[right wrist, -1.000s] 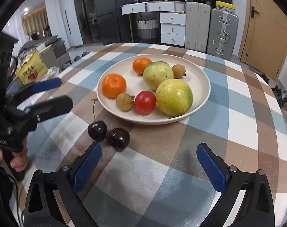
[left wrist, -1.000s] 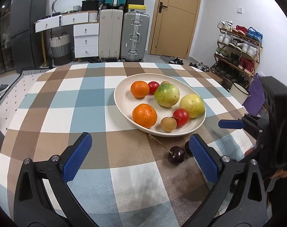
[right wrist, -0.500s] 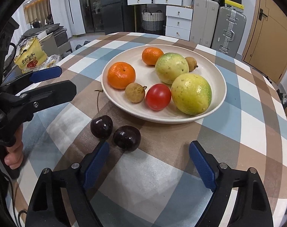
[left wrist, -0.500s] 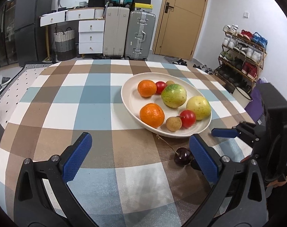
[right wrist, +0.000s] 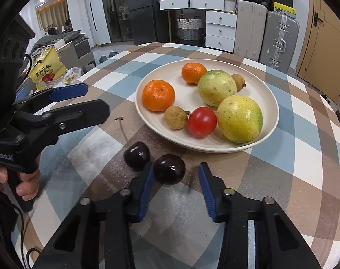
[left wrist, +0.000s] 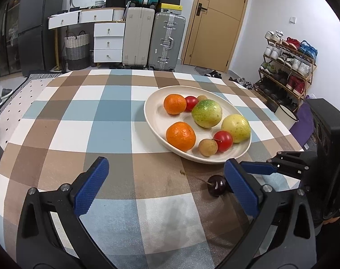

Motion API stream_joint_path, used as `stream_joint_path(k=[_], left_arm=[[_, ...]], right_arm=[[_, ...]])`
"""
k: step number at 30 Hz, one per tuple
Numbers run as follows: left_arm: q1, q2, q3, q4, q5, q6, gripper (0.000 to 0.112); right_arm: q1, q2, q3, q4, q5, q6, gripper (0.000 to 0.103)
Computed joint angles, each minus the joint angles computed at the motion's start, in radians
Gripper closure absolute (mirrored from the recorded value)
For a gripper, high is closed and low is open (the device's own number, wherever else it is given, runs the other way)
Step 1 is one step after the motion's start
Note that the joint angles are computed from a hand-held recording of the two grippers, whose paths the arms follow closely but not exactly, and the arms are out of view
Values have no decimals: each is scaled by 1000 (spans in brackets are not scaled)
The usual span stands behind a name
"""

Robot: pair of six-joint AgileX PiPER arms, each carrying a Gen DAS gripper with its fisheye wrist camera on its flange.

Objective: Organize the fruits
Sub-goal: 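Grasp a cherry with the right tool while the left tool grasps the other cherry by its stem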

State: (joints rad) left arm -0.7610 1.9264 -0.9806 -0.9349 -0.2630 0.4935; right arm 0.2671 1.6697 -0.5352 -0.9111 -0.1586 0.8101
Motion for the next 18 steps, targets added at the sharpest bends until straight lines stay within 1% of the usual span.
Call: stream_joint_path(k=[3,4,8,14,16,18], left_arm=[[1,7,-10,-21,12,24,10],[1,8,-11,-23,14,26,10],[3,11,-14,-11,15,15,10],[2,17,-25,-11,45,30,10],[2,22,-31,-14,62,44,10],[-3,27,-40,-12,84,57,10]], right_arm=[[-13,-8,7,-113,-25,102,75],[-17,-11,11,-126,-31,114,75],[-40,-34,31,-119,-58,105,75],[-121,-136,102,-86,-155,50,75],[-140,-161,116,-53,-176,20,75],[-157,-176,122,-52,-188,23,75]])
